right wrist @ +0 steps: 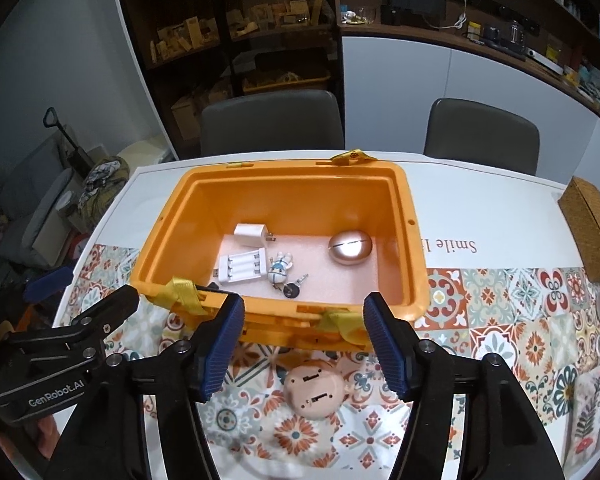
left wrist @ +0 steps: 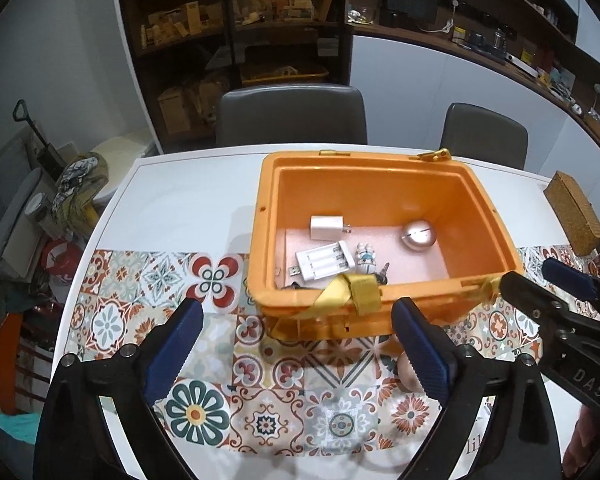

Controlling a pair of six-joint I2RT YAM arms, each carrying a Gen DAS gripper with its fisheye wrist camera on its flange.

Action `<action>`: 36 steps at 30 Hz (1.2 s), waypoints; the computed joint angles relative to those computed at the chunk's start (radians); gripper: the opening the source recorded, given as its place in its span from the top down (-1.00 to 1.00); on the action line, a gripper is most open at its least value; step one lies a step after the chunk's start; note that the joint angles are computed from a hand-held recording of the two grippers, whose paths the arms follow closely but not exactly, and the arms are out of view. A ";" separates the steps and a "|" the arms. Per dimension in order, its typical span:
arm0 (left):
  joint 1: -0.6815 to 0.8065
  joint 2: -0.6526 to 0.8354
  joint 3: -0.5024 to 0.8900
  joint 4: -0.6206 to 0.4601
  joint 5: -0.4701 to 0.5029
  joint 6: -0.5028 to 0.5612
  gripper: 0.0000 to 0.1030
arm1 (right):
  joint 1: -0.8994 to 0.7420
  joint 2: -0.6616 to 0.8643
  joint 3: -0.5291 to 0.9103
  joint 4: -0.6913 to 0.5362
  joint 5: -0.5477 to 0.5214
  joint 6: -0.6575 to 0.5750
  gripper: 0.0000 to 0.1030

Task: Organize rigid objects
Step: 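Withdraw both tools from the crate, then lower the open right tool onto the pink round case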

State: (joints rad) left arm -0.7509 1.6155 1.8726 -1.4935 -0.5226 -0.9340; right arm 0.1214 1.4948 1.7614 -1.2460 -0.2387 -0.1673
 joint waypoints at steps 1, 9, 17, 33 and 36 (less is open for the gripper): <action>-0.006 -0.009 -0.016 0.001 0.003 -0.012 -0.88 | -0.003 -0.011 -0.011 0.004 -0.001 -0.003 -0.27; -0.046 -0.058 -0.117 0.009 0.016 -0.090 -0.88 | -0.027 -0.092 -0.137 0.034 -0.022 -0.021 -0.34; -0.076 -0.092 -0.214 0.026 0.034 -0.156 -0.88 | -0.037 -0.134 -0.238 0.054 -0.030 -0.036 -0.36; -0.098 -0.129 -0.390 0.090 0.087 -0.219 -0.88 | -0.017 -0.192 -0.443 0.126 -0.002 -0.035 -0.45; -0.099 -0.135 -0.422 0.109 0.102 -0.222 -0.88 | -0.014 -0.197 -0.472 0.135 0.001 -0.031 -0.48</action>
